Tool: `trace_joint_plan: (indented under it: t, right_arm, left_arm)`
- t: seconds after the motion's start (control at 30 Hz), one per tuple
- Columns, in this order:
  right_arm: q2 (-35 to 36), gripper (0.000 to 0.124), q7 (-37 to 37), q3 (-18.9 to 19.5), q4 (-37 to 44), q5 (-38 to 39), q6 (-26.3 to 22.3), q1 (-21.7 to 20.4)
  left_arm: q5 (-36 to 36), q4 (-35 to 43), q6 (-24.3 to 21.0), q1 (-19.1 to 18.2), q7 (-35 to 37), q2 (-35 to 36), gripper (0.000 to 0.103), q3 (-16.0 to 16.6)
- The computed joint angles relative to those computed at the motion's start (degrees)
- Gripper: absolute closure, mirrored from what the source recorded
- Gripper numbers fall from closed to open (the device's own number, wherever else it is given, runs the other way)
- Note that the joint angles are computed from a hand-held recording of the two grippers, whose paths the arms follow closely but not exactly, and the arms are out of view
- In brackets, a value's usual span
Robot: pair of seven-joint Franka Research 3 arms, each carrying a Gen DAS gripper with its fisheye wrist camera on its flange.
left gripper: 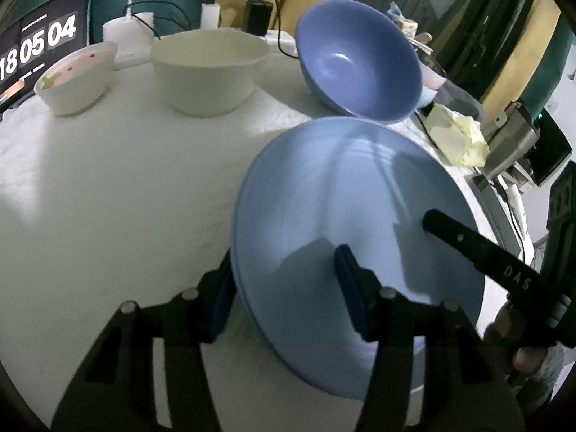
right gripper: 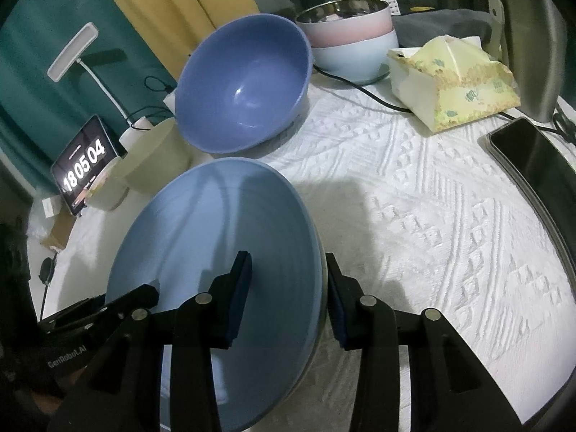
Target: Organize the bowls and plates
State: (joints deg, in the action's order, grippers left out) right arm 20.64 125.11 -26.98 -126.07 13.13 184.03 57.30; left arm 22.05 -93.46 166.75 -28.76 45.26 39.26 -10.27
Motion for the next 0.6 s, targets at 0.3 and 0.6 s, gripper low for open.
trace_joint_plan:
  t: [0.3, 0.6]
  right_arm:
    - [1.3, 0.082, 2.8, -2.9, 3.0, -3.1, -2.1, 3.4]
    - [3.5, 0.082, 7.9, -2.1, 8.2, -9.7, -5.3, 3.0]
  left_arm:
    - [1.6, -5.3, 3.7, 0.1, -2.5, -3.7, 0.049, 2.2]
    - [2.3, -11.0, 7.3, 2.0, -4.3, -7.0, 0.049, 3.2]
